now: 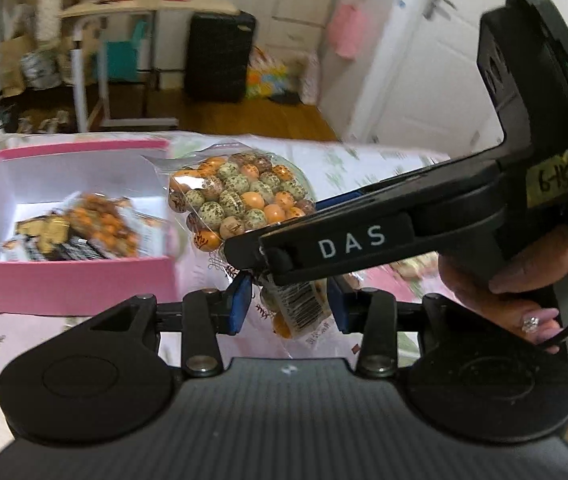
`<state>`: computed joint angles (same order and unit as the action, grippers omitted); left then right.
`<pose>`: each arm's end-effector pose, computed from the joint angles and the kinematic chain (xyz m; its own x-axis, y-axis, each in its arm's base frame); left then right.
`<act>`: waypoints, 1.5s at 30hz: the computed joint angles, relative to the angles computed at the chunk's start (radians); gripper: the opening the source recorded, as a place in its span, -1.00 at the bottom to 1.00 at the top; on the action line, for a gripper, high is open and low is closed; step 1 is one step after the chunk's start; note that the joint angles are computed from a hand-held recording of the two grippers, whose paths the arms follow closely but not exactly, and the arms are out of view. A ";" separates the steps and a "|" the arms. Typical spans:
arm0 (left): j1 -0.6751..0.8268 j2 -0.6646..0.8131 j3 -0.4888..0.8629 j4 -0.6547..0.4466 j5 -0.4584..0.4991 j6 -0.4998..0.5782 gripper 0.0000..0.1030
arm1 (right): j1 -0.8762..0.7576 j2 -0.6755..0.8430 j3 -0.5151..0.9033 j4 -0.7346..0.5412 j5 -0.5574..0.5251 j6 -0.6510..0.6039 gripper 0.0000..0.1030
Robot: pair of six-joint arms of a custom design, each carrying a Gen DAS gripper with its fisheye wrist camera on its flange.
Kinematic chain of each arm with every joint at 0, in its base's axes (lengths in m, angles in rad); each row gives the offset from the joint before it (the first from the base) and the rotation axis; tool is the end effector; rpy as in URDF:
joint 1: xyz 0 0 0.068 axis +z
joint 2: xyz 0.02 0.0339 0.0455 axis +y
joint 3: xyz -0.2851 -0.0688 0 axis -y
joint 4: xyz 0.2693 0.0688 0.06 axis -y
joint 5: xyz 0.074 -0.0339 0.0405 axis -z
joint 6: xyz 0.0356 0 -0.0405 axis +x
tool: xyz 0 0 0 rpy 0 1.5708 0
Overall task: Organize snacks
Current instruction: 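Carry the peanut bag over the pink box and lower it, then open the right tool to release the peanut bag into the box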
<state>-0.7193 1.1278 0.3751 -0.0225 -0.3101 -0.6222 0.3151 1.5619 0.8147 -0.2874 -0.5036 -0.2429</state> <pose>0.1670 -0.1318 0.1553 -0.6979 -0.1265 -0.7049 0.0698 0.9676 -0.2428 0.2890 0.1123 0.1692 -0.6717 -0.4405 -0.5957 -0.6876 0.6700 0.2798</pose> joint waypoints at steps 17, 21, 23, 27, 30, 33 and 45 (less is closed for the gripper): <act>0.650 0.363 0.016 0.380 0.310 0.231 -0.22 | 0.234 0.481 0.450 0.116 0.098 -0.099 0.47; 0.688 0.483 0.048 0.435 0.332 0.250 -0.22 | 0.237 0.567 0.520 0.098 0.083 -0.143 0.47; 0.686 0.522 0.058 0.444 0.316 0.250 -0.22 | 0.241 0.594 0.535 0.101 0.077 -0.155 0.47; 0.682 0.575 0.075 0.461 0.282 0.247 -0.09 | 0.253 0.640 0.573 0.107 0.073 -0.163 0.51; 0.692 0.594 0.092 0.443 0.294 0.250 0.20 | 0.257 0.663 0.604 0.082 0.098 -0.148 0.54; 0.691 0.589 0.083 0.454 0.271 0.253 0.20 | 0.238 0.616 0.527 0.159 0.073 -0.106 0.54; 0.600 0.312 0.064 0.190 0.272 0.285 0.20 | 0.055 0.302 0.347 -0.063 0.101 -0.054 0.54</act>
